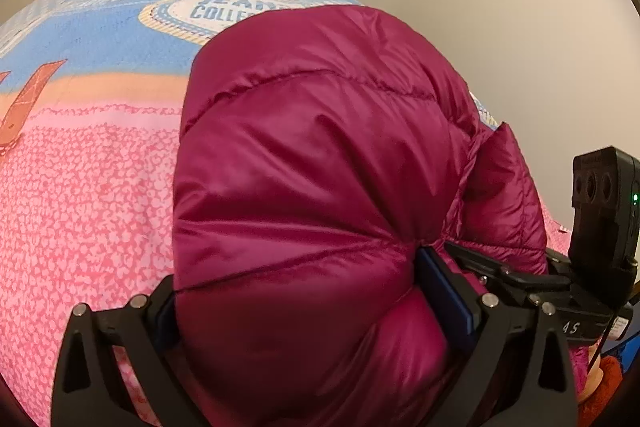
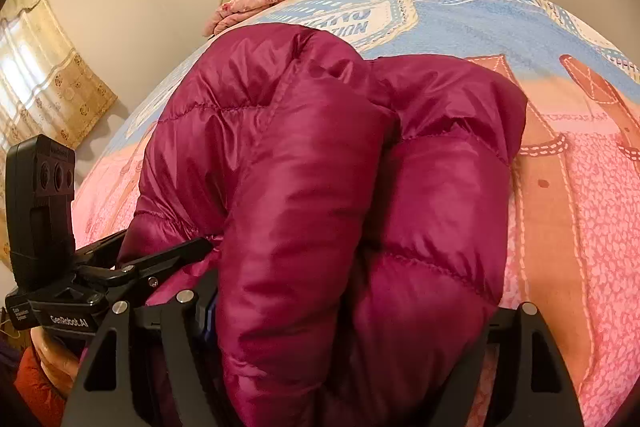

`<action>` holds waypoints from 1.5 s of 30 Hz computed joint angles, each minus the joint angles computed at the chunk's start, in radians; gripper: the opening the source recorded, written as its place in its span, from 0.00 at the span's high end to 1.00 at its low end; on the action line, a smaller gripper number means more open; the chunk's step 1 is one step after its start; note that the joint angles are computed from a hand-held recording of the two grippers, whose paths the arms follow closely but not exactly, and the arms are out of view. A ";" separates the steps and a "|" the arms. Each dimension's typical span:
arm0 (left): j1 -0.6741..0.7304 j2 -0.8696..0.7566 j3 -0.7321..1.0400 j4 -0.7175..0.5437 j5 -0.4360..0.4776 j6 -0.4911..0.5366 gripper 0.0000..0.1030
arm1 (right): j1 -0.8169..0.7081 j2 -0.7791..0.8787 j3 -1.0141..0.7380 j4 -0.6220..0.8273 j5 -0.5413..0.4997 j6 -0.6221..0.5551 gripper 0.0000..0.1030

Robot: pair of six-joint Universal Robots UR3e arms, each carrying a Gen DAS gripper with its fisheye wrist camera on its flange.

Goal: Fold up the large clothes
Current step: 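Hold the folded bundle with both tools and press it compact, then grip the magenta jacket bundle with both tools and lift it off the bed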

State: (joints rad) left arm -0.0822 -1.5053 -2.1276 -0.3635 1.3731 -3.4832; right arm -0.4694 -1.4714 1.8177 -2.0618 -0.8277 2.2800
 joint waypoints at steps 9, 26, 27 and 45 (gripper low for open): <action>-0.019 0.013 -0.027 0.037 0.029 -0.008 0.09 | -0.013 -0.042 0.044 -0.018 -0.011 -0.005 0.32; -0.044 0.245 -0.230 0.063 -0.009 -0.130 0.23 | -0.168 -0.291 0.181 0.324 0.049 -0.192 0.52; -0.048 0.237 -0.231 0.076 -0.005 -0.125 0.23 | -0.172 -0.292 0.188 0.317 0.055 -0.188 0.52; -0.250 0.347 -0.191 -0.028 0.143 -0.298 0.36 | -0.431 -0.628 0.211 0.817 0.046 -0.479 0.63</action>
State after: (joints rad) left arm -0.3317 -1.1581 -2.3184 -0.3920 1.5161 -3.7813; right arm -0.9003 -2.0998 2.0292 -1.2453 -0.7815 1.8010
